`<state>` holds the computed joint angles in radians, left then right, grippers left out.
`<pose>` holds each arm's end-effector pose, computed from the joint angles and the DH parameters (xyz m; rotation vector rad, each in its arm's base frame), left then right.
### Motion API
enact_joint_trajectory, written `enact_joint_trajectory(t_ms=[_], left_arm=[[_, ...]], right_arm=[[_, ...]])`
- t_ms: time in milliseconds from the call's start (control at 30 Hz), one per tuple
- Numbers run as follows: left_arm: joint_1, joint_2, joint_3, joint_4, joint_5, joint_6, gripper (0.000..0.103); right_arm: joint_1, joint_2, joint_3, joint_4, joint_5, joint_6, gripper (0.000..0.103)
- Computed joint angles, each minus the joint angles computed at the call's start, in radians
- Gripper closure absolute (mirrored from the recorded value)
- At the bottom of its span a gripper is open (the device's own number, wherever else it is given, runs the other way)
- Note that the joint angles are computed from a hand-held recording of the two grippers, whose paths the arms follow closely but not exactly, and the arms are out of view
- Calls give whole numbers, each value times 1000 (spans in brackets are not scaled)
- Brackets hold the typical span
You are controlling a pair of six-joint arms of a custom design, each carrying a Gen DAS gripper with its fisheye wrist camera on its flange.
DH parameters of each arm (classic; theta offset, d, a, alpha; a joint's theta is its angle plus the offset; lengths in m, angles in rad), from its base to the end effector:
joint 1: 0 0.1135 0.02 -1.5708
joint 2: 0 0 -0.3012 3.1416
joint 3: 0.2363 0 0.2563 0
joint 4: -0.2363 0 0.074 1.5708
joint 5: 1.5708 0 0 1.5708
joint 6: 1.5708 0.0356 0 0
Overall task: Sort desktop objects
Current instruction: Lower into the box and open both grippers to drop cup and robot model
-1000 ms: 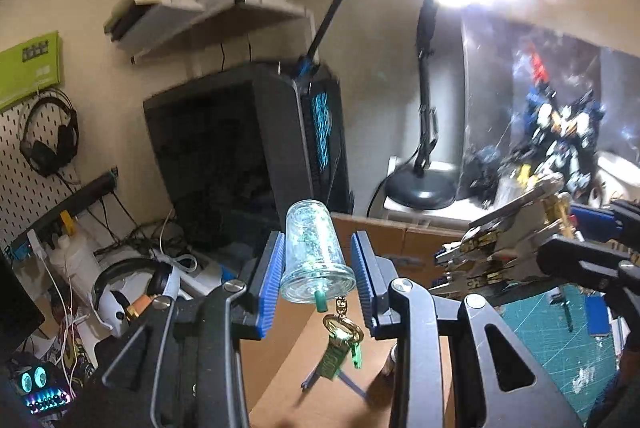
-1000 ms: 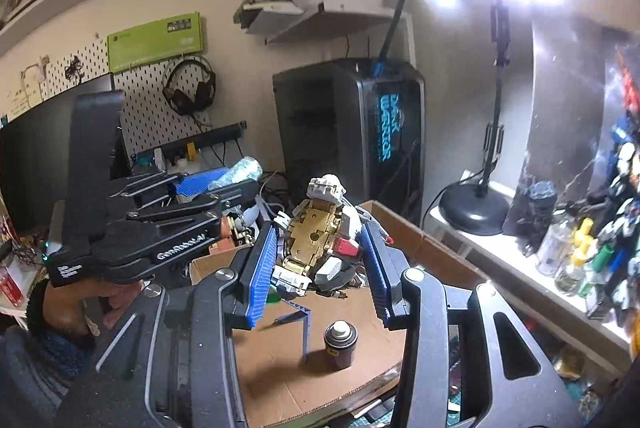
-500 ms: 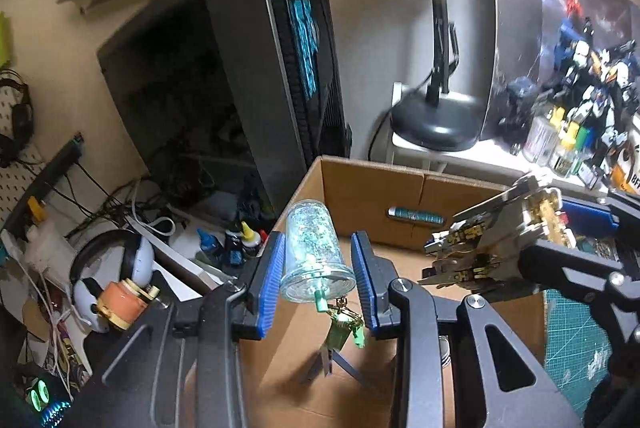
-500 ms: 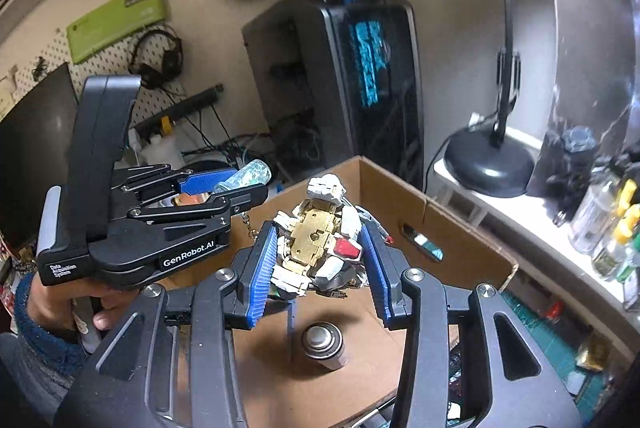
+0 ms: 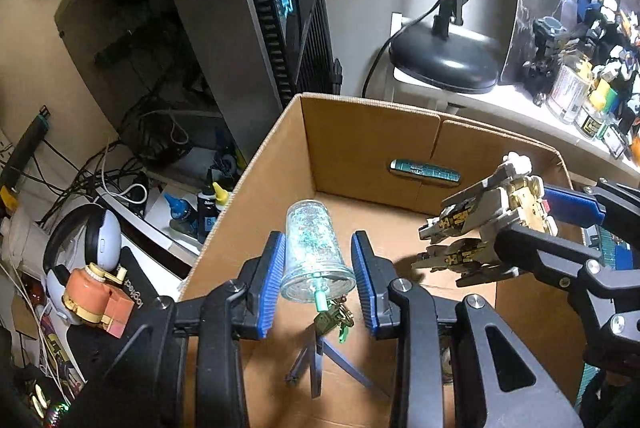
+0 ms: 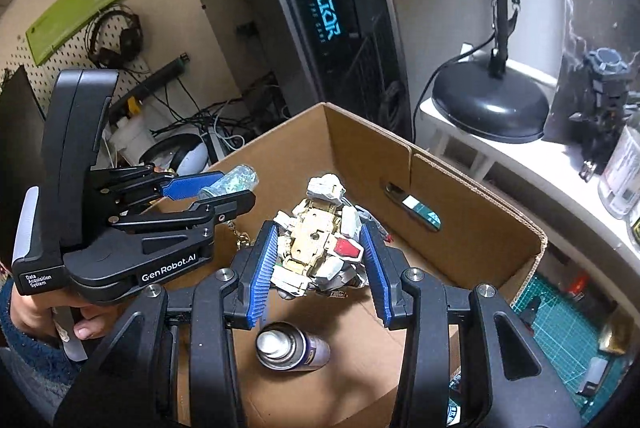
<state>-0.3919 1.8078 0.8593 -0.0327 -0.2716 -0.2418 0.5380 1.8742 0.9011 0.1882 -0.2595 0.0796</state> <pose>0.3224 -0.1229 0.1488 0.0840 2.5000 0.0880 0.3186 0.2008 0.1521 -0.6720 2.3089 0.6010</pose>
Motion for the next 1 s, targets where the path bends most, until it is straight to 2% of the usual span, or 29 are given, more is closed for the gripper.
enact_joint_trajectory(t_ms=[367, 567, 767, 900, 1000], left_arm=[[13, 124, 118, -76, 40, 16, 69], [19, 172, 134, -75, 52, 21, 69], [25, 184, 132, -77, 53, 18, 69], [32, 191, 131, -80, 56, -3, 68], [37, 195, 123, -77, 58, -15, 68]], right_arm=[[12, 107, 148, -151, 51, -15, 63], [9, 151, 206, -226, 69, -7, 63], [38, 169, 250, -295, 135, -29, 63], [48, 177, 265, -317, 119, -51, 63], [50, 161, 240, -276, 107, -61, 59]])
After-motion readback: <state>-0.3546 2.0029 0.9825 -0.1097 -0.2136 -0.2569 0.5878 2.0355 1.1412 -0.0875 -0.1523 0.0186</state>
